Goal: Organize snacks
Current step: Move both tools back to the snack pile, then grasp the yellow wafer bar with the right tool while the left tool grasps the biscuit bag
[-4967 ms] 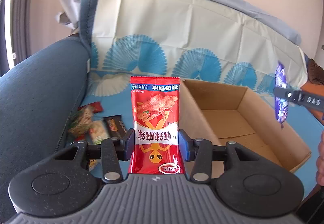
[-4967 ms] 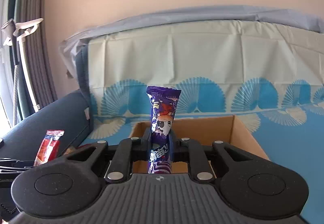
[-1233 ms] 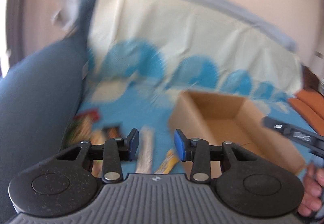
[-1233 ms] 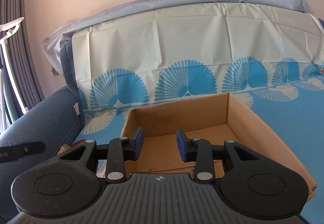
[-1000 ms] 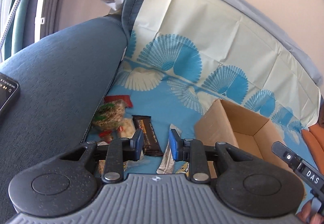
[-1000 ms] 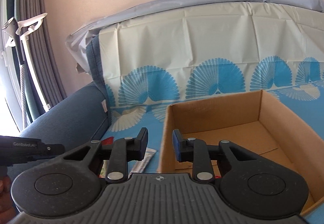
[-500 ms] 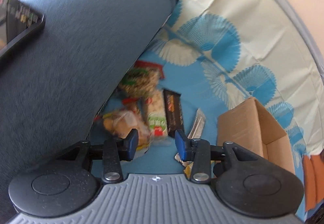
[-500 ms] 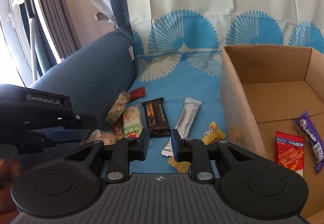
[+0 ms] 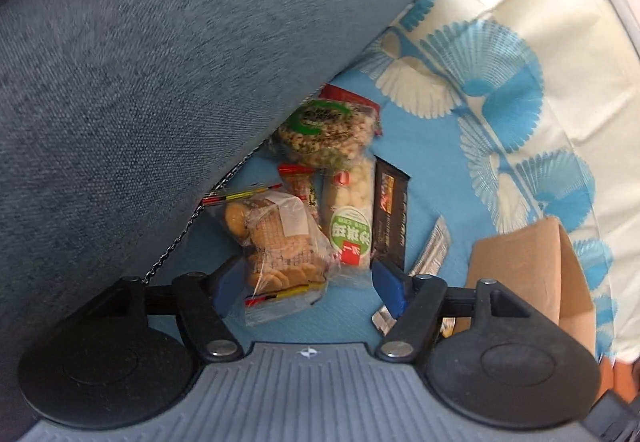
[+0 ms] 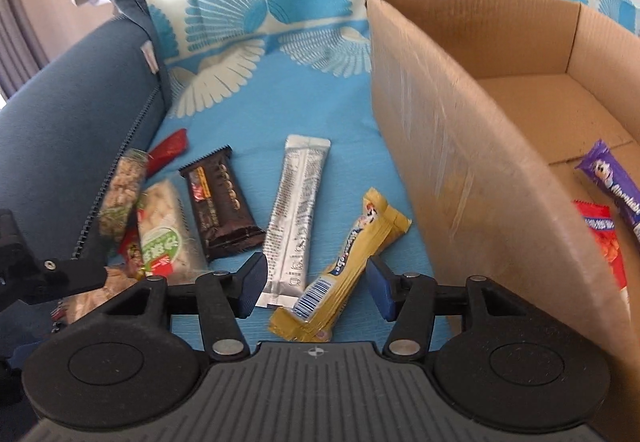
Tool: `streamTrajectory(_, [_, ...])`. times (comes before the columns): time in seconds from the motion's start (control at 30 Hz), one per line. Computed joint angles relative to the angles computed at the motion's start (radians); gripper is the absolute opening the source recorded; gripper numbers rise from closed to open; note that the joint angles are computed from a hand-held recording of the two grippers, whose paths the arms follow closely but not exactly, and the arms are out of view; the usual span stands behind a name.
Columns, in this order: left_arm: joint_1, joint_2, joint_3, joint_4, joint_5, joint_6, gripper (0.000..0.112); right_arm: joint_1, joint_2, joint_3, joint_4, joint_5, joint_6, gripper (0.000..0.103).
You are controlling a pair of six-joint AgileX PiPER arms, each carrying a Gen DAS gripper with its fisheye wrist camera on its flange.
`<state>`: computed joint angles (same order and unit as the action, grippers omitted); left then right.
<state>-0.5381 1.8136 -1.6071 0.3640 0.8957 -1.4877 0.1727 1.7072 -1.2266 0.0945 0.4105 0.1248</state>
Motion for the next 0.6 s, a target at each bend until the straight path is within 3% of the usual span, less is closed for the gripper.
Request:
streamTrajectory(0.2, [0.035,0.023,0.009,-0.02,-0.04,-0.06,0.074,-0.023,0.055,-0.048,0.06,0.042,0.001,0.051])
streamTrajectory(0.27, [0.042,0.034,0.002,-0.03,-0.04,-0.056,0.073,-0.032,0.063,-0.05,0.106,0.046,-0.05,0.022])
streamTrajectory(0.33, [0.049,0.043,-0.006,-0.041,-0.038,-0.04,0.071,-0.032,0.056,-0.039,0.124,0.036,-0.083,0.016])
streamTrajectory(0.4, [0.051,0.052,-0.02,-0.05,-0.019,-0.014,0.06,-0.038,0.049,-0.032,0.165,0.034,-0.14,0.014])
streamTrajectory(0.6, [0.049,0.055,-0.042,-0.088,0.01,0.131,0.051,-0.075,0.001,0.004,0.34,0.079,-0.38,0.012])
